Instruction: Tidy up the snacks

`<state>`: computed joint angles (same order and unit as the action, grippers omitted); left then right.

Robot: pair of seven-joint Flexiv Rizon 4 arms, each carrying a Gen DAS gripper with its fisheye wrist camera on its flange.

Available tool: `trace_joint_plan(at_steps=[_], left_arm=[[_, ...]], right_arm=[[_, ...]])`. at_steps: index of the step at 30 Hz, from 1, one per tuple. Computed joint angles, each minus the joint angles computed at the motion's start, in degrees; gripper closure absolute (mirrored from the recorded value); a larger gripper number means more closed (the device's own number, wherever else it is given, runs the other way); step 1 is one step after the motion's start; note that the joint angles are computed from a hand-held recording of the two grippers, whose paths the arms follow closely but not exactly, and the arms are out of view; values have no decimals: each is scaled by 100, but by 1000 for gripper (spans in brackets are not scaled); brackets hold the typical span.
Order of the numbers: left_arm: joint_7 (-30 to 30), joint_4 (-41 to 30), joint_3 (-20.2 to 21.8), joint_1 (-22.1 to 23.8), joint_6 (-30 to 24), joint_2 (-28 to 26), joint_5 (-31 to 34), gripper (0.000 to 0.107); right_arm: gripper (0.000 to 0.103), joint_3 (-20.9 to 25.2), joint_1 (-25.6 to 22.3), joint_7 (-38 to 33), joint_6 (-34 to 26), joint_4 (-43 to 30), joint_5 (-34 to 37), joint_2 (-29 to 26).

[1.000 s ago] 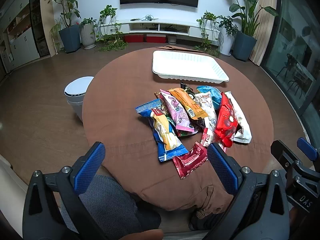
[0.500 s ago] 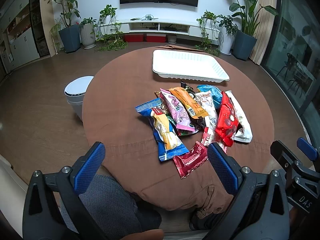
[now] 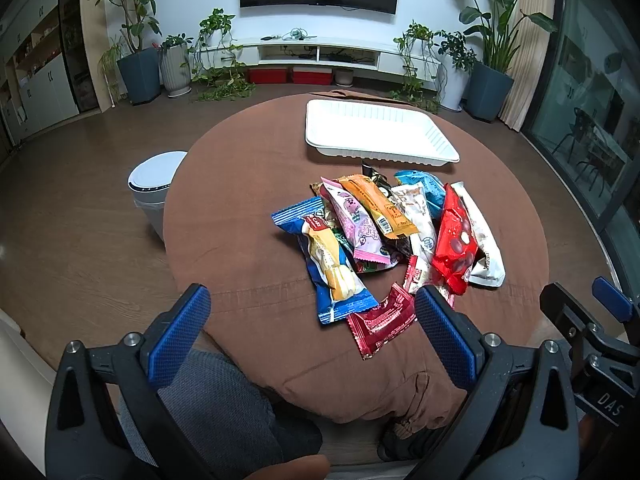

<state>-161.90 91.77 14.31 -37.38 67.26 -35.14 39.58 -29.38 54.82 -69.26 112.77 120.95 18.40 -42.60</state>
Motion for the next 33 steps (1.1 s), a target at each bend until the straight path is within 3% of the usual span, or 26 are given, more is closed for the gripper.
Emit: trace_joint_plan(at_steps=[6, 9, 10, 12, 13, 15, 17, 20, 24, 26, 33], left_arm=[[-108, 150, 162, 90, 823, -37, 221, 4], [139, 190, 299, 78, 1280, -135, 239, 4], [325, 235, 280, 77, 1148, -133, 115, 4], [1163, 374, -180, 411, 606, -98, -555, 4], [1291, 409, -281, 498, 423, -96, -751, 4], [1152, 360, -77, 354, 79, -138, -891, 4], [1261, 309, -208, 543, -131, -194, -1168, 4], [1705, 272, -565, 995, 143, -360, -1638, 4], [2221, -63, -751, 1212, 336, -663, -2206, 4], [2459, -208, -833, 1299, 440, -818, -2463, 4], [3005, -1045, -682, 1214, -371, -1445, -3054, 5]], right_arm=[[0, 450, -392, -39, 319, -33, -38, 82], [0, 1097, -1017, -158, 693, -113, -209, 157], [0, 1355, -1266, -182, 878, -145, -265, 161], [0, 1938, -1847, -153, 1203, -210, -465, 149], [0, 2254, -2197, -93, 1292, -235, -651, 161], [0, 2681, -2712, 43, 1223, -293, -1004, 167], [6, 2755, -2866, 2, 1003, -319, -1240, 184], [19, 2490, -2678, -148, 534, -448, -1177, 163], [23, 2921, -3227, 63, 273, -606, -1725, 55], [25, 2892, -3237, 64, 261, -655, -1842, 3], [32, 3264, -3805, 205, 61, -859, -2446, -135]])
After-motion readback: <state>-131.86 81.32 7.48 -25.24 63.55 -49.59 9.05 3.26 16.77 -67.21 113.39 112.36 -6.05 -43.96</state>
